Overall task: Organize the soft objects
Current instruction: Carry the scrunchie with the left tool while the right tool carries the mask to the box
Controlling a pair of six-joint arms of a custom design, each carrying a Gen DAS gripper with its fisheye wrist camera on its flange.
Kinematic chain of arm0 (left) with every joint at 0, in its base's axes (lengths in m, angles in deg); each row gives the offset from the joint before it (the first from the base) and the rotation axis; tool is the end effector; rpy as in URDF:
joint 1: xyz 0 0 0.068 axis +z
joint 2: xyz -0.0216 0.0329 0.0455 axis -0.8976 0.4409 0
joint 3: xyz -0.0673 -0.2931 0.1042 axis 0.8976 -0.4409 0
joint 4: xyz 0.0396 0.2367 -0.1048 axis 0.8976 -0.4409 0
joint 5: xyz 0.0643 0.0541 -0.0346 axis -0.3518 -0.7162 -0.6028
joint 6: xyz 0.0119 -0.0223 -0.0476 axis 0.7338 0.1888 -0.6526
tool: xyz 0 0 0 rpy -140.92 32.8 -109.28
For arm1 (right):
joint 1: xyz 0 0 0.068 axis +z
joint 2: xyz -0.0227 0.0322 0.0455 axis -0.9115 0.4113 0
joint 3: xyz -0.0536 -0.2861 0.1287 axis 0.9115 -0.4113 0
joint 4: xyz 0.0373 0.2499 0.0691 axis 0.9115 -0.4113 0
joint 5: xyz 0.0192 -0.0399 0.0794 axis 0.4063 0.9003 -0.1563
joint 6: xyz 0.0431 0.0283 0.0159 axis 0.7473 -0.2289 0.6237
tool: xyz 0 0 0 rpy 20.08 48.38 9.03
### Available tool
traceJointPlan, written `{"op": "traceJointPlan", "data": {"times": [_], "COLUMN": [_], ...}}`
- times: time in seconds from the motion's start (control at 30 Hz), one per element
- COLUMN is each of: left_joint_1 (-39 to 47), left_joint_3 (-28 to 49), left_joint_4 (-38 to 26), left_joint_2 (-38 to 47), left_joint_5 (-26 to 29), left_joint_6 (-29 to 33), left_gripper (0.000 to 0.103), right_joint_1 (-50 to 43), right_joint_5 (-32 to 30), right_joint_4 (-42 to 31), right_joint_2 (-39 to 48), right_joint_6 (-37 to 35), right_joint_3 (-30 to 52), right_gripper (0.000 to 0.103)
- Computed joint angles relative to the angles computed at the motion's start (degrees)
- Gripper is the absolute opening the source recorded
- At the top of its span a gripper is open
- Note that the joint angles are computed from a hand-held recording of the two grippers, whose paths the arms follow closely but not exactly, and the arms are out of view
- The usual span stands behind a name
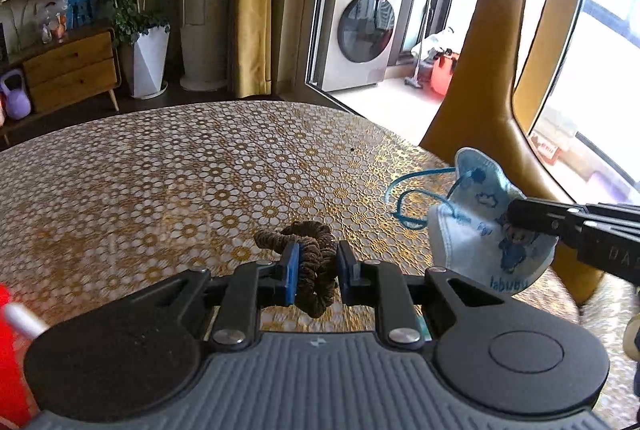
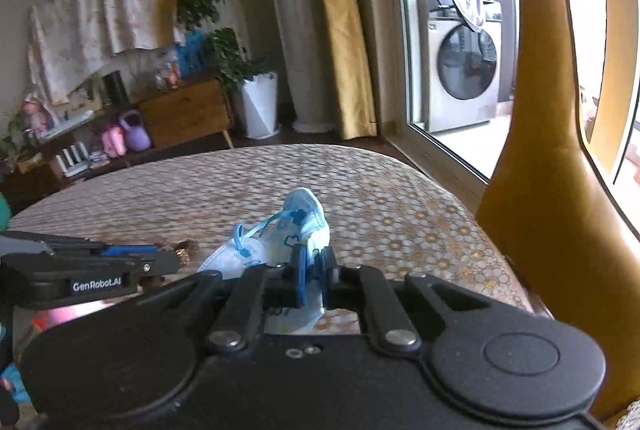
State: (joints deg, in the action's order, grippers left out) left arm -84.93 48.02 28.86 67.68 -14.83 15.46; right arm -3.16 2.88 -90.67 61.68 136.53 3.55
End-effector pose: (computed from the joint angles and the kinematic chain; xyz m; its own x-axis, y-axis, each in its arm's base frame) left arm 0.2419 -0.1065 0.1737 -0.5547 0.3606 -0.7499 0.6594 0.7401 -0.1319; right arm 0.1279 0.1839 0.1655 -0.4818 0.3125 -0.8187 0.3129 0.9340 0.1724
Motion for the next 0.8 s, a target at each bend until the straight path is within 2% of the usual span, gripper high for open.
{"op": "traceJointPlan", "data": {"times": [0.13,0.23,0.37,0.6,0.8], "left_joint_1": [7.61,15.07,27.3,47.38,58.34], "left_joint_3": [-0.65,-0.3,2.08,8.9,16.29], "left_joint_4": [-9.13,-15.79,-26.14,-42.04,-48.49], "left_joint_2": [-8.27,-13.06,-15.77,-11.6,-2.73], "left_joint_5": [5.86,11.03,18.66,27.7,29.95], "left_joint_6": [5.19,10.94,21.13,41.25,51.58], "left_gripper": [0.019,0.019,0.019,0.019,0.019], "right_joint_1": [6.41,9.42,11.42,11.9,10.55], "right_joint_5": [2.57,3.45,3.9,1.93,-1.19], "right_joint_4": [-11.25,-15.91,-17.96,-13.19,-8.7], "right_joint_2": [2.26,4.48,7.45,14.67,22.14], "right_joint_6": [6.54,8.71,7.55,-2.2,-11.31], "right_joint_3": [8.43,13.78,20.09,31.18,41.18], "right_gripper": [0.007,0.007,0.007,0.007,0.007]}}
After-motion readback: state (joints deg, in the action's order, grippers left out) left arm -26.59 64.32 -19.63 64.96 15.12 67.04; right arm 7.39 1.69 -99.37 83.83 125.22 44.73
